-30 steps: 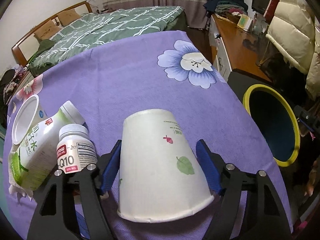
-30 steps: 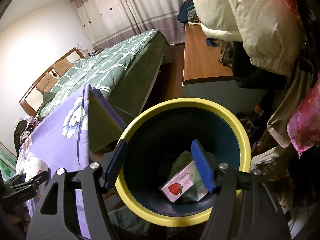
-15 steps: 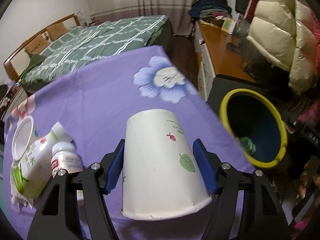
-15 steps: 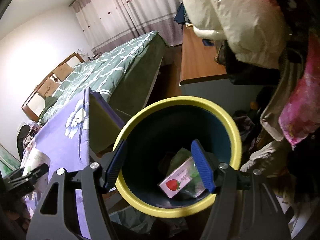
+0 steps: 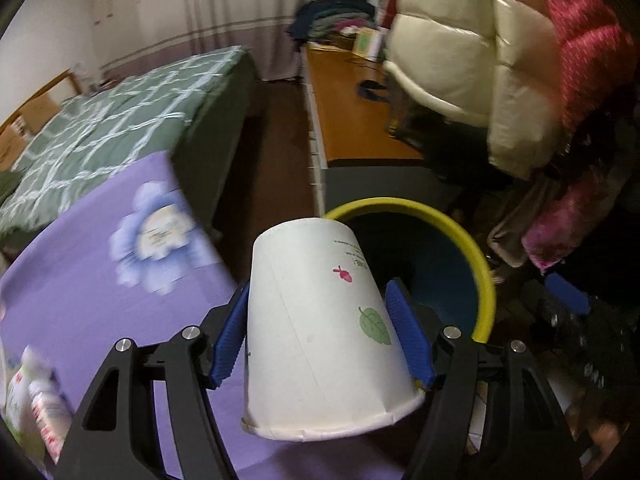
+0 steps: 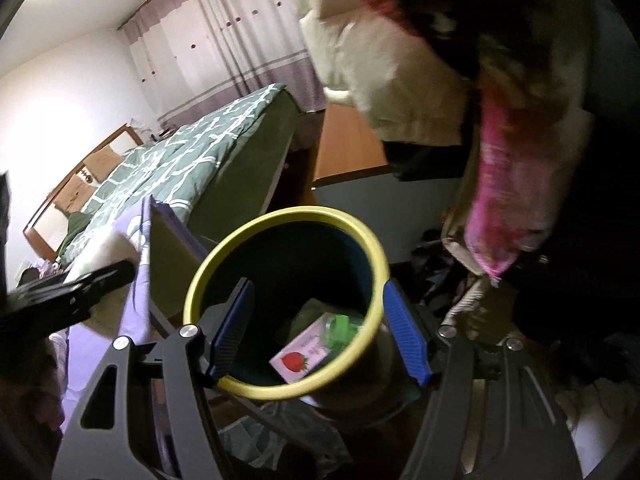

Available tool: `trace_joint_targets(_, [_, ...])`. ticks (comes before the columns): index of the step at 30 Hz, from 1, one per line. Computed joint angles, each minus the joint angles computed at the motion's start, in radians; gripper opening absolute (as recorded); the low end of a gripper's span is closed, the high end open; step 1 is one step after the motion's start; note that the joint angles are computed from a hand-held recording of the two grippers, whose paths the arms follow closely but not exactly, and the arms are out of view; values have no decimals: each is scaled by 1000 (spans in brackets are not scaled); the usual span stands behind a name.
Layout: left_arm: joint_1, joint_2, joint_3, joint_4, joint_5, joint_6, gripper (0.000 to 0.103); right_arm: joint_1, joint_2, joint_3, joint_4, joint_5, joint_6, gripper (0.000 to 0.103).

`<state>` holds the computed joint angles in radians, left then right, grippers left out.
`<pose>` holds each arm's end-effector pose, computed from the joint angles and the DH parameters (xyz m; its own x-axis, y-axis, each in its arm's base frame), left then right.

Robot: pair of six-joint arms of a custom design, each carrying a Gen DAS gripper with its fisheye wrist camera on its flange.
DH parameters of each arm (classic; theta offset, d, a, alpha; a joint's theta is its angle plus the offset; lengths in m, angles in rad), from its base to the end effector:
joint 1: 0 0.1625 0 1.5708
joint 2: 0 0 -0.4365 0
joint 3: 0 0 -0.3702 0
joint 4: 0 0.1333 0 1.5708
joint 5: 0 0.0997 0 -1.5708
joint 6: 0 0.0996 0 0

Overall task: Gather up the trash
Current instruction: 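Carry the paper cup over the bin and open the left tool, then return the left tool to the table while the right tool approaches the white pill bottle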

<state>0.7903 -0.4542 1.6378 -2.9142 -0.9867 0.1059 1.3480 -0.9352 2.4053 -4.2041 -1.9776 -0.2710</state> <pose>-0.3192 -0.5898 -0.0549 -0.5774 0.5958 -0.5582 0.7600 0.6421 -0.1007 -0.0012 -0.4302 0.2007 -0.8091 0.4334 0.3969 -0.1339 0.5217 -0.8426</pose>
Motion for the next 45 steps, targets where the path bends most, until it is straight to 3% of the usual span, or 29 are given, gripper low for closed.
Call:
trace_joint_targets(4, [-6,68,-85,57,-23,1,69,-15,-9,16,-15,-6,9,65])
trace_joint_targets(8, [0,125,-142,28,-11,11,84,-17,-3,21,-21,-14,11,65])
trace_joint_targets(14, [3,84,-90,-32,-20,5,84,2,10,13,-10,-20,2,65])
trace_joint_targets(22, [-15,-123,184,-231,9,-3,88,66,56,-5,1,-33,-12,66])
trace_joint_targets(29, [-19,-331,432,-401,89,-35,91,146,116,-46,26,-62,-28,66])
trace_joint_targets(45, [61,-774,796,-504,354,-117,92,388,323,-249,238,-86,-41,67])
